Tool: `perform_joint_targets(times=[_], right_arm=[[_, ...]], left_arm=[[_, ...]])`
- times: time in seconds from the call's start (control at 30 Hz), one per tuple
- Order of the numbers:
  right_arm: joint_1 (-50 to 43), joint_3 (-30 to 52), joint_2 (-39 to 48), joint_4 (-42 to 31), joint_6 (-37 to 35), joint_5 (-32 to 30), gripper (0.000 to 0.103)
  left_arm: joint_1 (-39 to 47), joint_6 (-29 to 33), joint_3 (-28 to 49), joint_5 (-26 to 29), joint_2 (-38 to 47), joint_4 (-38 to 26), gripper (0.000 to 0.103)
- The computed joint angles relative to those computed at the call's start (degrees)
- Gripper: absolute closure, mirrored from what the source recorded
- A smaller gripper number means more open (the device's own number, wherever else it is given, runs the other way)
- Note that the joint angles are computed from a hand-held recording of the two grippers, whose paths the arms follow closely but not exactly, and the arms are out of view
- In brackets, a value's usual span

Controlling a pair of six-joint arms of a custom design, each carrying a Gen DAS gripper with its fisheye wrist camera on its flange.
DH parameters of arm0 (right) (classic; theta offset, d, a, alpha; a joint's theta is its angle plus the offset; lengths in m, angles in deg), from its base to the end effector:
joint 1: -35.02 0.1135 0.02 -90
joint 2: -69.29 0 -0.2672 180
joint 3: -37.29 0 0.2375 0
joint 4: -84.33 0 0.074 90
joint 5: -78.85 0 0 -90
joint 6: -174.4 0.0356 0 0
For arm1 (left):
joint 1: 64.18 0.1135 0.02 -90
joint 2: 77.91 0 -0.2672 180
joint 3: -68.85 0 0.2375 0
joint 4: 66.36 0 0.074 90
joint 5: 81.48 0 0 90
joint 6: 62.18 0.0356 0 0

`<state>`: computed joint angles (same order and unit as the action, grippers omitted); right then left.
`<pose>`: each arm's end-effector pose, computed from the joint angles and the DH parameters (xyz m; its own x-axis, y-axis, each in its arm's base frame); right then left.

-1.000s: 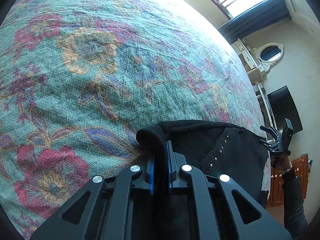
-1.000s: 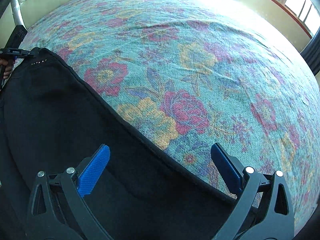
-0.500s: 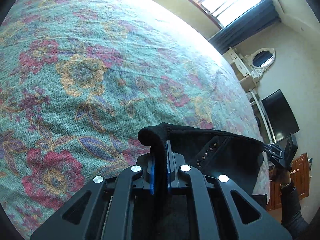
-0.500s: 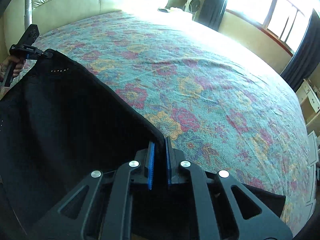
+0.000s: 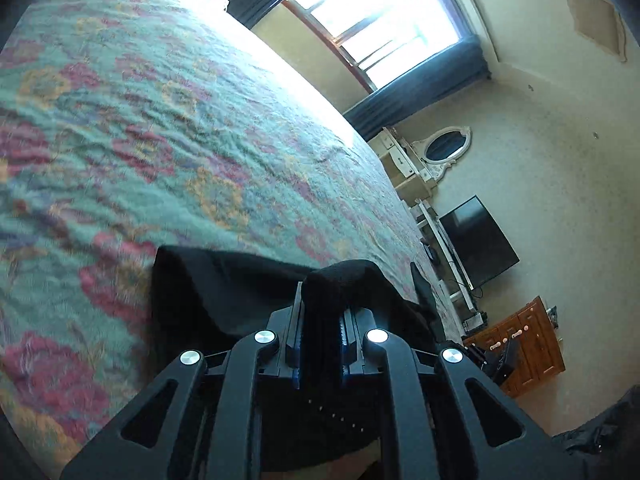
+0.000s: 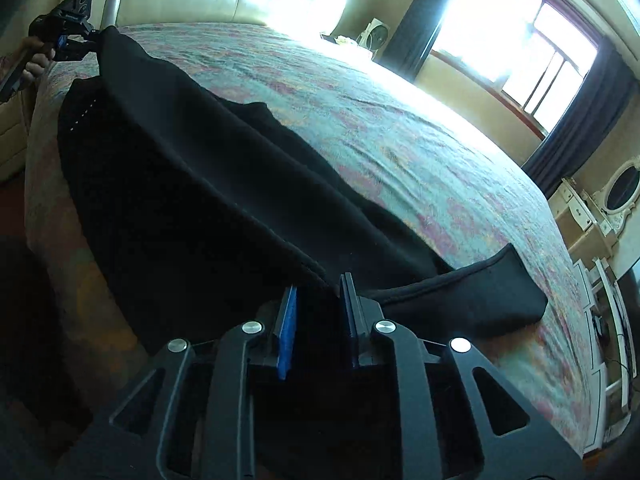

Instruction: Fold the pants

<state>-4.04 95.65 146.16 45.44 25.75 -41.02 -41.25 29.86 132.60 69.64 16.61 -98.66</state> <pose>0.1983 -0.1381 0.2100 -0.6290 -0.4432 -0.6386 -0.3828 0.8916 -0.2418 0.2759 0.0829 0.1771 -0.8143 -0.3258 -0.4804 0.2062 0.6113 -0.7641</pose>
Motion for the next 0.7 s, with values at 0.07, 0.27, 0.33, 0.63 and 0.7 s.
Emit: perform_joint_targets(times=[0.07, 0.27, 0.33, 0.63, 0.7], right_arm=[[-2.56, 4.06, 2.19, -7.87, 5.96, -4.4, 0.055], [-9.41, 21.09, 19.74, -28.18, 29.61, -19.38, 0.029], [-9.25, 20.43, 21.23, -26.87, 36.15, -20.07, 0.029], [-3.84, 12.77, 20.21, -10.84, 56.71, -18.48, 0.029], [-2.93, 12.7, 20.05, -9.56, 58.34, -16.5, 0.036]], left_arm=[[2.53, 4.49, -3.42, -1.04, -0.09, -5.0, 0.081], [7.28, -12.29, -20.18, -2.43, -11.4, 10.08, 0.076], [5.9, -24.75, -25.56, -2.44, -15.78, 20.06, 0.063], [-12.24, -53.85, -27.93, -19.24, -16.01, 41.28, 0.043], [-15.48, -56.54, -26.18, -23.51, -13.06, 42.2, 0.044]])
